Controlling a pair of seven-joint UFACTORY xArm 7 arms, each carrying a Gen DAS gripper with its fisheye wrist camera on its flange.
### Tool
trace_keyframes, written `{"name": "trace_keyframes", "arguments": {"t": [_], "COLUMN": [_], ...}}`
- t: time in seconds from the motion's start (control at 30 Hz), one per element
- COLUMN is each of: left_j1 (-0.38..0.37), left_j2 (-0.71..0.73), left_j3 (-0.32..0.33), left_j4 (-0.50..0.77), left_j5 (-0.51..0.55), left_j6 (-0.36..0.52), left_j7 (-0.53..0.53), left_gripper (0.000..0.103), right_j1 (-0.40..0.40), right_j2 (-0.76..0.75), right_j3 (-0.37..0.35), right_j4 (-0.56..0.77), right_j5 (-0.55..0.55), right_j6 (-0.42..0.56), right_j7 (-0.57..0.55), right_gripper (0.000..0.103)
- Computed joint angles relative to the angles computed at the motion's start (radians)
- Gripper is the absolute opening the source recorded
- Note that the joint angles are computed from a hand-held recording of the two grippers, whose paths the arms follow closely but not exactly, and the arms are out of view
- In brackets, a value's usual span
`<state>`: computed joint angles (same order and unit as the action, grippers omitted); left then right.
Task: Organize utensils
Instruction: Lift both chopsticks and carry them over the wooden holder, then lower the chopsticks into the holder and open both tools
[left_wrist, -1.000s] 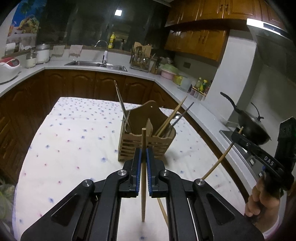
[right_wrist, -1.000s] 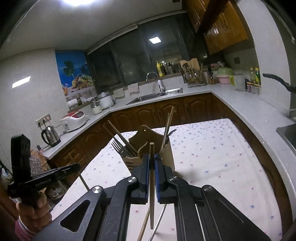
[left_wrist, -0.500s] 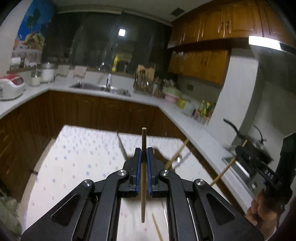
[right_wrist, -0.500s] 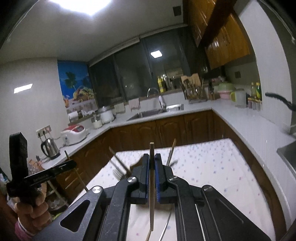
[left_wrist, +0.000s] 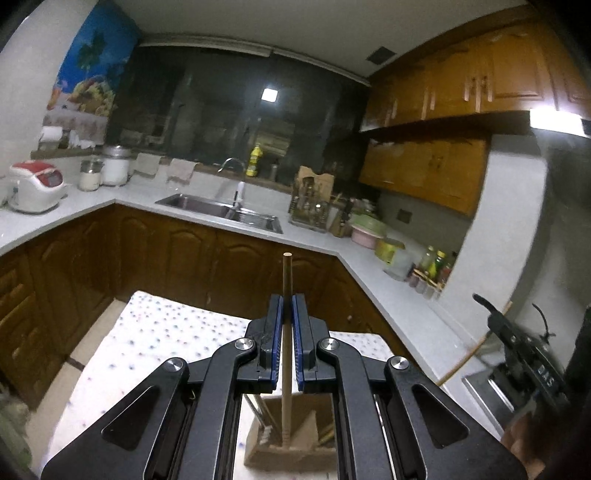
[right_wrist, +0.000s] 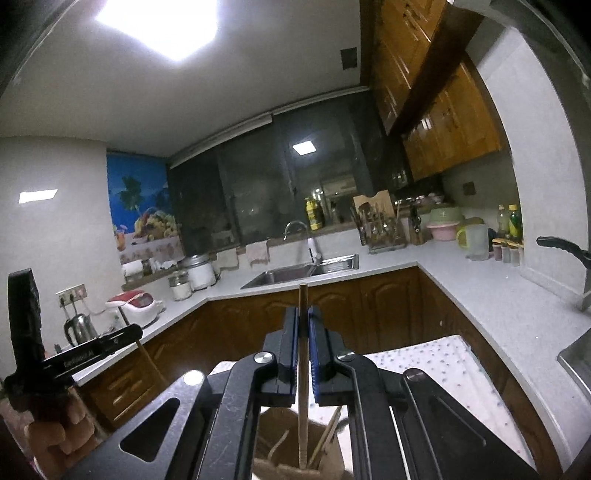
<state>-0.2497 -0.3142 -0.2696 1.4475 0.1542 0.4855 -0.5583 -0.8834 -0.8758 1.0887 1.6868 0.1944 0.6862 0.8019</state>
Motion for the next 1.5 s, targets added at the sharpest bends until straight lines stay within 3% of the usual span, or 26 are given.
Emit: {"name": "trace_keyframes", "arguments": {"t": [0.23,0.53,0.63,0.9,1.33,1.5], "left_j1": [0.027,-0.024,-0.007,-0.023,-0.03,-0.035], "left_j2": [0.041,0.032,0.018,0.018,0.02,0.017], "left_j3": [-0.019,0.02,-0.001,0.004,0.01,0.017], "left_j4": [-0.053,-0.159,-0.185,-0.169,-0.162,-0.163], "left_j5": [0.062,0.008,0.046,0.033,0.013,-0.007], "left_j6": [-0.034,-0.051,-0.062,-0.038,-0.027,-0.022], "left_j7": [-0.111,-0.064,-0.08,-0.028,-0.012,0.005], "left_gripper": [0.005,0.006,0.006,0.006,0.006,0.007], "right_j1": [-0.055,-0.012,0.004,0.032,0.042,0.054], "right_j2": [-0.028,-0.034,-0.023,0.021,0.04,0.048], "right_j3": [0.044,0.07,0.082,0.122,0.121,0.112], "right_j4": [-0.027,-0.128,-0.149,-0.181,-0.177,-0.181], "right_j5": [0.022,0.048,0.043,0.04,0.03,0.024], "right_j6": [-0.021,-0.032,-0.029,-0.013,0.001,-0.005], "right_j7": [0.023,0.031,0.035,0.043,0.058,0.069], "right_gripper": [0.005,0.005,0.005,0.006,0.006,0.01]}}
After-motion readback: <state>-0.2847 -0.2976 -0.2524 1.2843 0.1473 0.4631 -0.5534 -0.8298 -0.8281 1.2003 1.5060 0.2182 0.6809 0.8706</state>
